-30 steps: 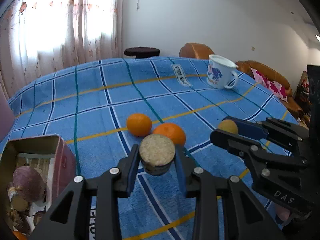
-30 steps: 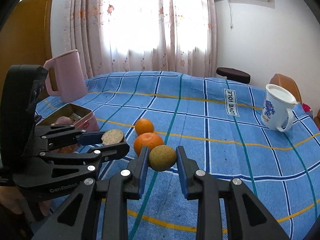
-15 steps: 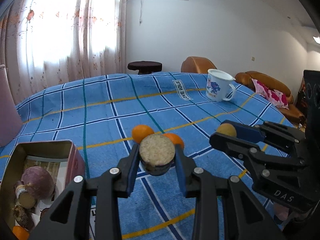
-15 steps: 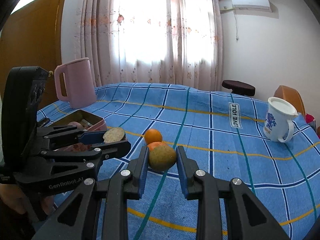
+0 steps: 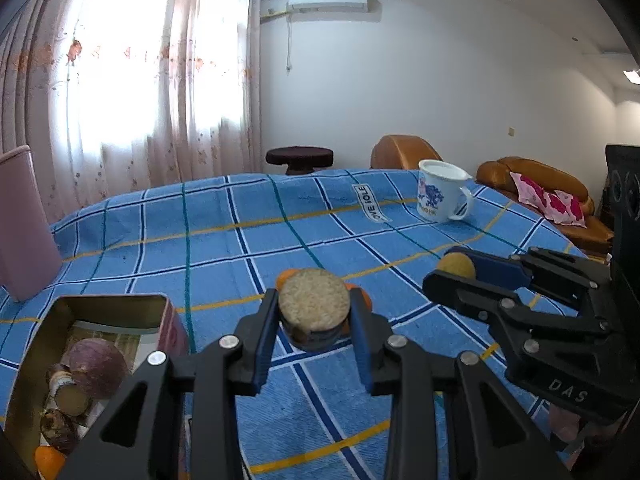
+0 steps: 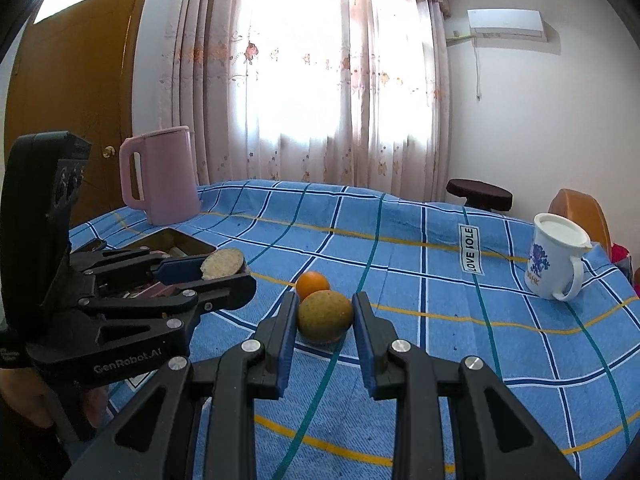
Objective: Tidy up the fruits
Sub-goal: 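Carry the kiwi and root slice toward the tin box, then open both tools over the tin box to release the kiwi and root slice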
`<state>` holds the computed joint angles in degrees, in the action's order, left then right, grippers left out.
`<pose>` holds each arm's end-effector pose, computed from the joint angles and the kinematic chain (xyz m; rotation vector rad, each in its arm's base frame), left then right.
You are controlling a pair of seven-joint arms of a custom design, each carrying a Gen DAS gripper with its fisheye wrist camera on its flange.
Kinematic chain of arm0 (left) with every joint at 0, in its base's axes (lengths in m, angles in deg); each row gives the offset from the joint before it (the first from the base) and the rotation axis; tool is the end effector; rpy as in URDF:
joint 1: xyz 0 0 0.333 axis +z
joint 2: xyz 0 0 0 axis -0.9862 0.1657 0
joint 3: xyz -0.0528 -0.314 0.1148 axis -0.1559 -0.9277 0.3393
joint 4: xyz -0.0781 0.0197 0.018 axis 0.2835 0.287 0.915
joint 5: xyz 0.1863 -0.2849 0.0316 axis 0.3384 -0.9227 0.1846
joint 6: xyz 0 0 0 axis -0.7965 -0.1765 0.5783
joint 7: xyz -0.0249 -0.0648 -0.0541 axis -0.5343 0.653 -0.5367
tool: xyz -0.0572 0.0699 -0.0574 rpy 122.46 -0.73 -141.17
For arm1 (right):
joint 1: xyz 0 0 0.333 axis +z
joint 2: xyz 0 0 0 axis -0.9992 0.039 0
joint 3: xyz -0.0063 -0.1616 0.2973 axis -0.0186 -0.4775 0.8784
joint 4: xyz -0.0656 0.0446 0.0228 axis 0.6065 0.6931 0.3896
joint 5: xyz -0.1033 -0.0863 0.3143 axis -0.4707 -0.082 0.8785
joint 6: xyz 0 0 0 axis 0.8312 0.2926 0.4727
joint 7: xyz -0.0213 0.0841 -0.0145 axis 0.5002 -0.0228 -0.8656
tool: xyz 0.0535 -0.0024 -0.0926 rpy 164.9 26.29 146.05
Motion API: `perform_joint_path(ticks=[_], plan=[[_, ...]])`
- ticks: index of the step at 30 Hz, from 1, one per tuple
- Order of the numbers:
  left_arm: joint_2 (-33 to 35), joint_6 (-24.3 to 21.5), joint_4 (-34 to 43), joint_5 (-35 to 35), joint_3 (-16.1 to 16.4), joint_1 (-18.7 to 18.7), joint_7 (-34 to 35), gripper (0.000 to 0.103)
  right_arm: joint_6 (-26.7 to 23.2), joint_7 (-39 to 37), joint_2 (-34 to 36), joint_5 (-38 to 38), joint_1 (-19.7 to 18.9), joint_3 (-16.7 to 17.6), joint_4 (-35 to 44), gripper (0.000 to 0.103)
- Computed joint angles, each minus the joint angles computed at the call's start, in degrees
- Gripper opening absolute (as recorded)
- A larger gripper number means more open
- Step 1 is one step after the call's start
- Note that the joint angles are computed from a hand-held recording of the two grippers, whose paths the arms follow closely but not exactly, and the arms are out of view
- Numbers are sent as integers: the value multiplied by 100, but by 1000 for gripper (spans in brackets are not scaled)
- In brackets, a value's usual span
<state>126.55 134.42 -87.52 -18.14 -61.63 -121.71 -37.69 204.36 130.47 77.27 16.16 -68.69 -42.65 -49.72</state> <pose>0.6376 -0.4737 0.3686 -1.4695 1.6743 -1.0483 0.6509 0.3505 0.3695 -1.8260 0.9265 -0.6295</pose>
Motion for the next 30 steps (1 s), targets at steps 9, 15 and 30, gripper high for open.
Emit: perform_joint_path(ticks=[9,15,30], plan=[[-111,38,-174,513,268,-161,-679,36,387,17,-64,9,87,-139,-191,29],[-217,-26,-306,969,252,-207,-1045,36,604,41,-73,-13,150,-245,-263,29],[-773,-186,-1046,2309,-203,-49,-2117,36,641,-211,-86,146,461,-431,-265,29]])
